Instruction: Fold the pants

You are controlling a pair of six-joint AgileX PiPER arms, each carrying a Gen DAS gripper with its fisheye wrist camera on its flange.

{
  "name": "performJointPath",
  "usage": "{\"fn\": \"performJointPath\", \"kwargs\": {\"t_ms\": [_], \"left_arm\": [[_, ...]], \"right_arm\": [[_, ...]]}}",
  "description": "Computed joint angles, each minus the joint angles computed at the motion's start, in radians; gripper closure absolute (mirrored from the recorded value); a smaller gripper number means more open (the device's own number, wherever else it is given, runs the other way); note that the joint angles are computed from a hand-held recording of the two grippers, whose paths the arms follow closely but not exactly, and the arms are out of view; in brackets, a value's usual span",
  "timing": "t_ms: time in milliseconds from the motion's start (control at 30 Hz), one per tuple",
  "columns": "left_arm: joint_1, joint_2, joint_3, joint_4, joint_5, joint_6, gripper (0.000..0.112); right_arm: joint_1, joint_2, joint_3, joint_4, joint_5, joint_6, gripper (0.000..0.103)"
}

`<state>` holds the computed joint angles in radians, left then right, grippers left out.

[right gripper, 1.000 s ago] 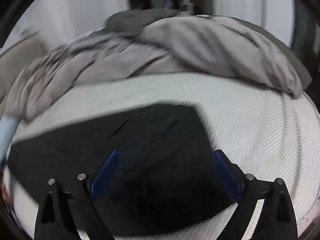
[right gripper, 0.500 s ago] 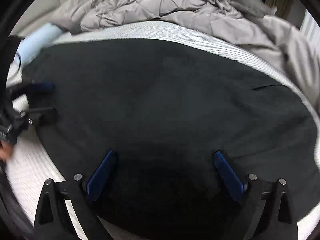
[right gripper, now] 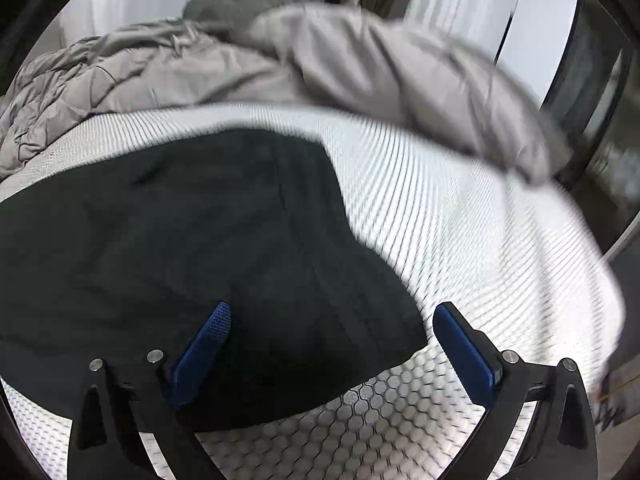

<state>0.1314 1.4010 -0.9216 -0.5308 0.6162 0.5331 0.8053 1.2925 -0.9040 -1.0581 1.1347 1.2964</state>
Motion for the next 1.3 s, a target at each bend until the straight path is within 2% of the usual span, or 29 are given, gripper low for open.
{"fn": "performJointPath", "kwargs": {"t_ms": [67, 133, 167, 233, 300, 367, 400, 467, 567, 633, 700, 767, 833, 867, 933, 967, 1033, 1133, 1167, 1233, 1300], "left_arm": [[-0.041, -0.010, 0.001, 0.004, -0.008, -0.015, 0.011], [-0.107, 0.015, -0.013, 0.027, -0.007, -0.022, 0.011], [-0.141, 0.026, -0.014, 0.050, -0.020, -0.032, 0.011], [-0.178, 0.052, -0.022, 0.104, -0.023, -0.049, 0.011], [-0.194, 0.064, -0.022, 0.195, -0.018, -0.092, 0.010], [-0.169, 0.045, -0.003, 0.193, -0.016, -0.066, 0.010], [-0.126, 0.029, 0.010, 0.169, -0.004, -0.024, 0.010], [-0.059, 0.017, 0.029, 0.144, -0.001, 0.017, 0.010], [0.087, 0.005, 0.057, 0.039, 0.021, 0.153, 0.010], [0.162, 0.002, 0.058, 0.000, 0.041, 0.206, 0.010], [0.197, 0.007, 0.044, 0.020, 0.058, 0.179, 0.011], [0.214, -0.001, 0.037, 0.003, 0.079, 0.188, 0.011], [0.228, -0.014, 0.013, -0.029, 0.114, 0.201, 0.010], [0.235, -0.001, 0.003, -0.056, 0.118, 0.228, 0.010], [0.183, 0.014, -0.034, -0.045, 0.115, 0.178, 0.010], [0.116, 0.038, -0.065, 0.001, 0.094, 0.104, 0.010], [-0.009, 0.088, -0.124, 0.109, 0.060, -0.044, 0.010], [-0.117, 0.201, -0.242, 0.244, 0.085, -0.197, 0.010], [-0.144, 0.229, -0.268, 0.315, 0.080, -0.254, 0.010], [-0.152, 0.262, -0.277, 0.360, 0.064, -0.278, 0.009], [-0.091, 0.264, -0.258, 0.257, 0.067, -0.177, 0.009]], "right_arm": [[0.067, 0.011, -0.048, 0.018, -0.018, -0.021, 0.000], [0.118, 0.059, -0.096, 0.071, -0.120, -0.047, 0.000], [0.122, 0.102, -0.124, 0.130, -0.206, -0.093, 0.000], [0.138, 0.198, -0.166, 0.186, -0.313, -0.144, 0.000], [0.143, 0.299, -0.211, 0.282, -0.364, -0.258, 0.000], [0.173, 0.378, -0.245, 0.261, -0.312, -0.309, 0.001], [0.185, 0.368, -0.221, 0.226, -0.301, -0.299, 0.001], [0.158, 0.297, -0.165, 0.227, -0.274, -0.284, 0.001], [0.112, 0.194, -0.041, 0.121, -0.136, -0.147, 0.000], [0.019, 0.104, 0.045, 0.088, -0.076, -0.054, 0.001], [-0.060, 0.040, 0.090, 0.070, -0.062, 0.030, 0.000], [-0.111, -0.007, 0.098, 0.116, -0.114, 0.035, 0.000], [-0.049, 0.002, 0.075, 0.081, -0.042, 0.061, 0.000], [0.026, 0.020, 0.050, 0.053, 0.019, 0.078, 0.000], [0.129, 0.064, -0.006, 0.025, 0.062, 0.103, 0.000], [0.161, 0.088, -0.036, 0.022, 0.049, 0.109, 0.000], [0.194, 0.174, -0.128, 0.063, -0.055, 0.044, 0.000], [0.177, 0.346, -0.280, 0.152, -0.207, -0.128, 0.000], [0.182, 0.405, -0.352, 0.199, -0.225, -0.192, 0.000], [0.118, 0.509, -0.461, 0.268, -0.258, -0.328, 0.000], [0.061, 0.528, -0.471, 0.316, -0.291, -0.416, 0.001]]}}
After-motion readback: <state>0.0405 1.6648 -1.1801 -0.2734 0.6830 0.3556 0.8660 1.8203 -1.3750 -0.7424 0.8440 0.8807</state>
